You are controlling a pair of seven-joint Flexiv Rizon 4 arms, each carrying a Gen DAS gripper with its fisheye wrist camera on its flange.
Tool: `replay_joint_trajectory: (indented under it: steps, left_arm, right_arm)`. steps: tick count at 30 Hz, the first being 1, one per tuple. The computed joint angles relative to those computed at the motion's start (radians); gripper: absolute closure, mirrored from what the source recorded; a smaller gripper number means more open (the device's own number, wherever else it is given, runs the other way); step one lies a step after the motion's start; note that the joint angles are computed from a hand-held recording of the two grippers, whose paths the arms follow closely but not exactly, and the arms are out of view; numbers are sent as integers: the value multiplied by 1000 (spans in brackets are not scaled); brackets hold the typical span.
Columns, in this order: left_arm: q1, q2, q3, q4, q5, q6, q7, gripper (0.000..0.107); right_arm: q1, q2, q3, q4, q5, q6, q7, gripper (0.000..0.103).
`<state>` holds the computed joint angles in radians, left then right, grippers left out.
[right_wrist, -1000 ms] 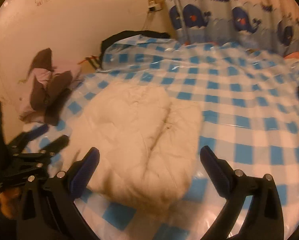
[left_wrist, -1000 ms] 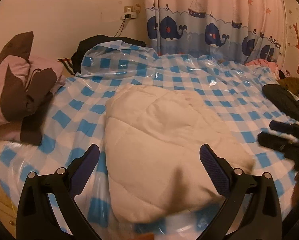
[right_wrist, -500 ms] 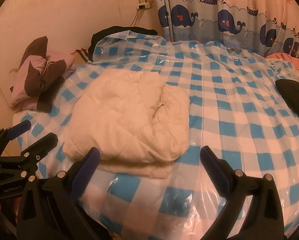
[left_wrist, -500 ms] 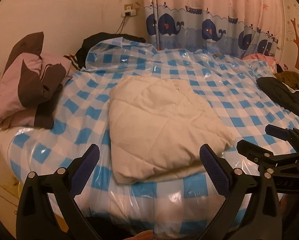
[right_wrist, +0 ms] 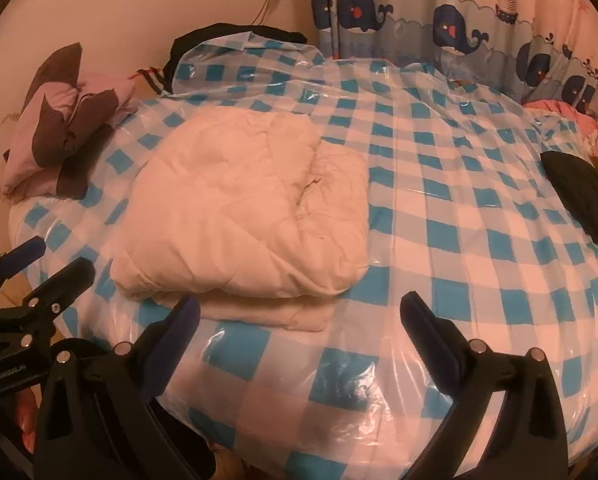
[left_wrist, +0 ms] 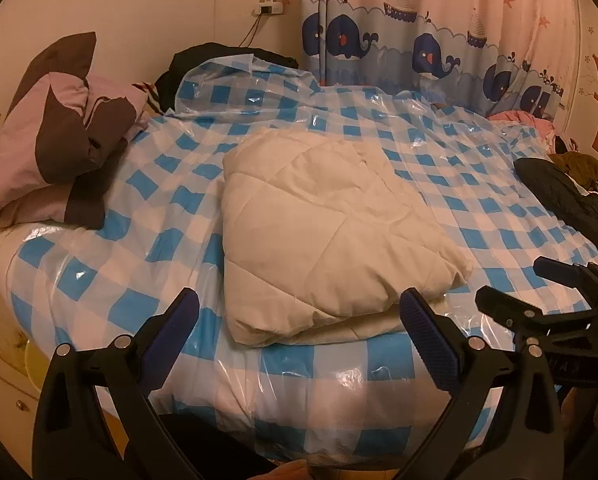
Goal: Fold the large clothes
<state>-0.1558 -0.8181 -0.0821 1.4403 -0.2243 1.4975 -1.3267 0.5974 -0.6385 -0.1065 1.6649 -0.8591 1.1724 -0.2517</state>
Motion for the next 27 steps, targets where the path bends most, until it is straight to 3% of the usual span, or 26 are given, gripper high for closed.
replay_joint_trajectory:
  steps: [6,14,27]
  left_arm:
    - [-34,-11,53,-27,12,-33,-32,10]
    - [-30,-21,48,-45,27,-48,-43,10]
    - [38,-30,-65,-46,-37,-91,14,10]
  right_arm:
    - [-6,-8,15,-12,26,-17,-27,7]
    - [-5,-9,15,-15,35,-27,-34,7]
    - [-10,-21,19,-28,57,-28,-68,7]
